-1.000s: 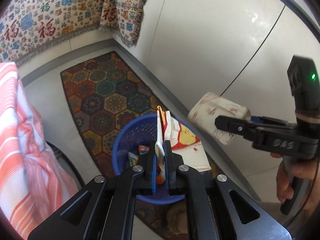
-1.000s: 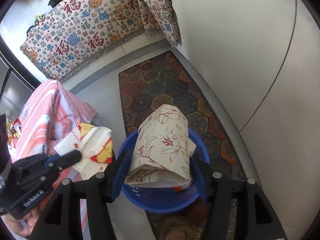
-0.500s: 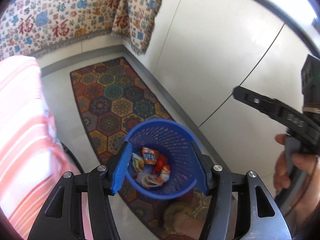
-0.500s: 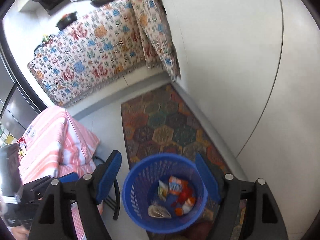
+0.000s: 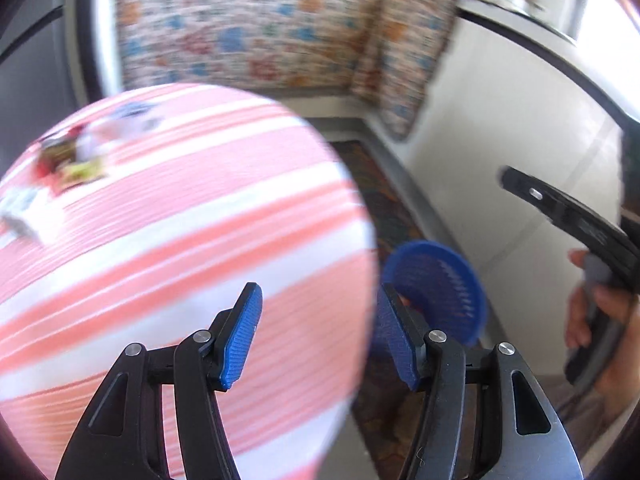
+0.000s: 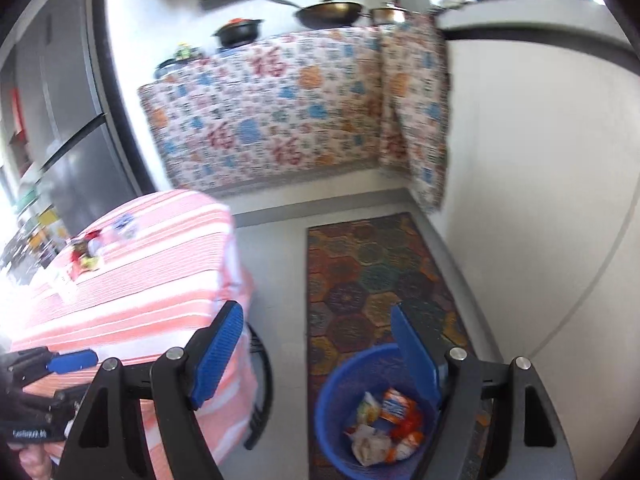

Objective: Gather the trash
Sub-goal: 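Move the left gripper to the white milk carton while the right gripper approaches the yellow-green snack bar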

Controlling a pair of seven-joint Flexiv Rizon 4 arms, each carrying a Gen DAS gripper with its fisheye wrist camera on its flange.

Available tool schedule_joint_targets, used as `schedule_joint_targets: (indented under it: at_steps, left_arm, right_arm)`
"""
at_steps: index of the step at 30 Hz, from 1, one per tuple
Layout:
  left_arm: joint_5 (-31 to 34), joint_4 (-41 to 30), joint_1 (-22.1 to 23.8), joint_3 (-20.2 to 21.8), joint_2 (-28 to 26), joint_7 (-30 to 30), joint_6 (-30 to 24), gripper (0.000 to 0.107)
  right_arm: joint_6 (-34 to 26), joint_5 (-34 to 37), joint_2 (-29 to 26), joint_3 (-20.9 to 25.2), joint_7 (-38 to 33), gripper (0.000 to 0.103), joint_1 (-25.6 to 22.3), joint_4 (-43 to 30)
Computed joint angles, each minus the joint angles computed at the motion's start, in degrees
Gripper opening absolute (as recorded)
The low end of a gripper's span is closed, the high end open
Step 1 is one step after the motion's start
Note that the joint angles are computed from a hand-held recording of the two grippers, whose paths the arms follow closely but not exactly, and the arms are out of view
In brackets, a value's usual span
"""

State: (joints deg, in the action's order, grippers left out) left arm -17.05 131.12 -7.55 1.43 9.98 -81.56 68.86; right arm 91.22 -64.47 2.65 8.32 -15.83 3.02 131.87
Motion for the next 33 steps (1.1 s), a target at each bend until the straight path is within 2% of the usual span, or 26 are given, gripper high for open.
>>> schedule_joint_targets:
  at_steps: [3,4,7,9,13,16,21,25,28,33]
  left_arm:
    - [12.42,-0.88,8.0,-0.6,0.46,-14.27,-0.04,0.067]
    - [18.03,-1.89,11.33,-1.25,0.39,-20.79,-0.86,0.067]
    - [30.47,-5.2,17.9,-1.92,-0.76,-37.32,-3.44,0.067]
    - [34.56,-7.49,19.64,-0.95,-2.75,-43.87,-4.47,0.067]
    - [38.48,-12.0,19.89,1.67,-6.92,-51.76,-5.35,0.067]
    - [45.01,-18.03,18.34,1.97,-10.26,-58.49,-10.74,0.067]
    - [51.7,-25.61,14.44,4.33,-15.49,-65.87,-18.22,0.067]
    - [53.24,-26.73,12.69,6.35,-16.17,-67.95,-19.62,0.067]
    - [51.83,-24.6,13.32,7.7,-15.02,-66.96,-17.46,0.068]
    - [49.67,-17.51,16.4,9.58,-9.85,-61.12,-13.05,0.068]
  right_arm:
    - [0.6,-2.6,-2.64,0.8,0.82,0.078,2.63,-2.86]
    - [0.77,-3.32,-3.47,0.76,1.09,0.078,3.84,-3.72]
    - [0.24,-1.75,-5.63,0.83,-1.27,0.078,7.96,-5.61]
    - [-0.03,-1.44,-6.46,0.59,-2.07,0.078,10.54,-6.36]
    - [-1.57,0.74,-8.1,0.38,-5.96,0.078,14.77,-7.86]
    - [-2.17,7.18,-8.96,1.18,-11.2,0.078,16.6,-8.06]
    - [-1.98,18.56,-9.33,1.96,-18.9,0.078,18.62,-8.31]
    - [-1.25,20.86,-9.44,0.33,-20.18,0.078,20.12,-8.68]
    - [-1.85,24.47,-9.86,0.79,-22.6,0.078,20.42,-9.4]
    - [-2.47,29.04,-10.72,1.18,-25.9,0.078,21.6,-10.73]
